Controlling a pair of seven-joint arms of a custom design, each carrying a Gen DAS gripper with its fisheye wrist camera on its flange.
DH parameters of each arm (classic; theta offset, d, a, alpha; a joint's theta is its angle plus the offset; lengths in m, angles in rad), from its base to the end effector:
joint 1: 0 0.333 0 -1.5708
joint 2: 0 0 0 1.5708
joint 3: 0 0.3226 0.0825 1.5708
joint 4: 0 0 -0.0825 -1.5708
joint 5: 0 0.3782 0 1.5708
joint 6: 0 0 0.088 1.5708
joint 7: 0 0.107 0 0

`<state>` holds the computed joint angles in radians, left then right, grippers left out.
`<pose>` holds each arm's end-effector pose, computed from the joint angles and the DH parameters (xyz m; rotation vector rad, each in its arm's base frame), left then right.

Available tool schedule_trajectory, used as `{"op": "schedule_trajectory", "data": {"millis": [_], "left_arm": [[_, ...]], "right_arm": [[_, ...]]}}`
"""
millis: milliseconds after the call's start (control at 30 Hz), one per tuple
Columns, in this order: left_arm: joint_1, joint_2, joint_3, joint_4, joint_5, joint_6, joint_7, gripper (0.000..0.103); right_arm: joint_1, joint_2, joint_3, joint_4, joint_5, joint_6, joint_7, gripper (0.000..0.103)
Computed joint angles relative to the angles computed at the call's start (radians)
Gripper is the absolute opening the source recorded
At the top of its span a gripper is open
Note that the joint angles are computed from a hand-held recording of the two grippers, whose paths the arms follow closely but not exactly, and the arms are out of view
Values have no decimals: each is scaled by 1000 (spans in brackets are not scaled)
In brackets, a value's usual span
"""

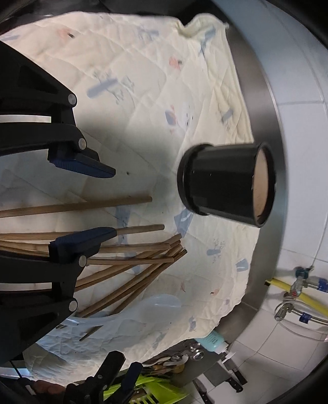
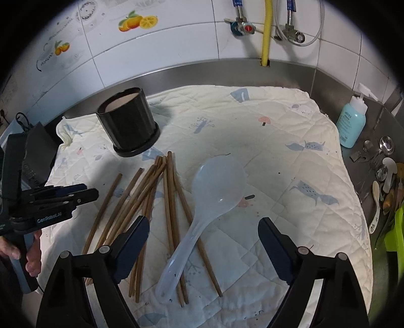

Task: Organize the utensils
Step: 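Move the left tool onto one brown chopstick while the right tool moves over the white spoon handle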

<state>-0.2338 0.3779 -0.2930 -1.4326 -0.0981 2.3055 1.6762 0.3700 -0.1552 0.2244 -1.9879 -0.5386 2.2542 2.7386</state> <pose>0.6291 -0.3252 0.5499 -1.4414 2.5378 -0.7909 0.4548 0.2992 0.5866 -1.5421 2.1162 -0.6444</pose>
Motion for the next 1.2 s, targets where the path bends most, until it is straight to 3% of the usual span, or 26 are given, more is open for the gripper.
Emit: {"op": "schedule_trajectory", "data": {"millis": [133,333,700,800,1200], "left_arm": [[1,86,-15,101,-26,-60,27,32],[-20,197,-13,241,-20,-142,31,27],[-51,284,-3,374,12,-205,34,18],[-57,275,4,359,31,-188,39,10],[-14,220,-21,261,-28,-116,40,8]], "right_arm": [[2,20,-7,17,14,-22,-9,95],[3,33,-21,22,33,-31,-7,93],[6,61,-41,32,64,-22,-13,90],[5,68,-46,35,70,-9,-11,90],[4,107,-69,65,85,-37,15,90]]}}
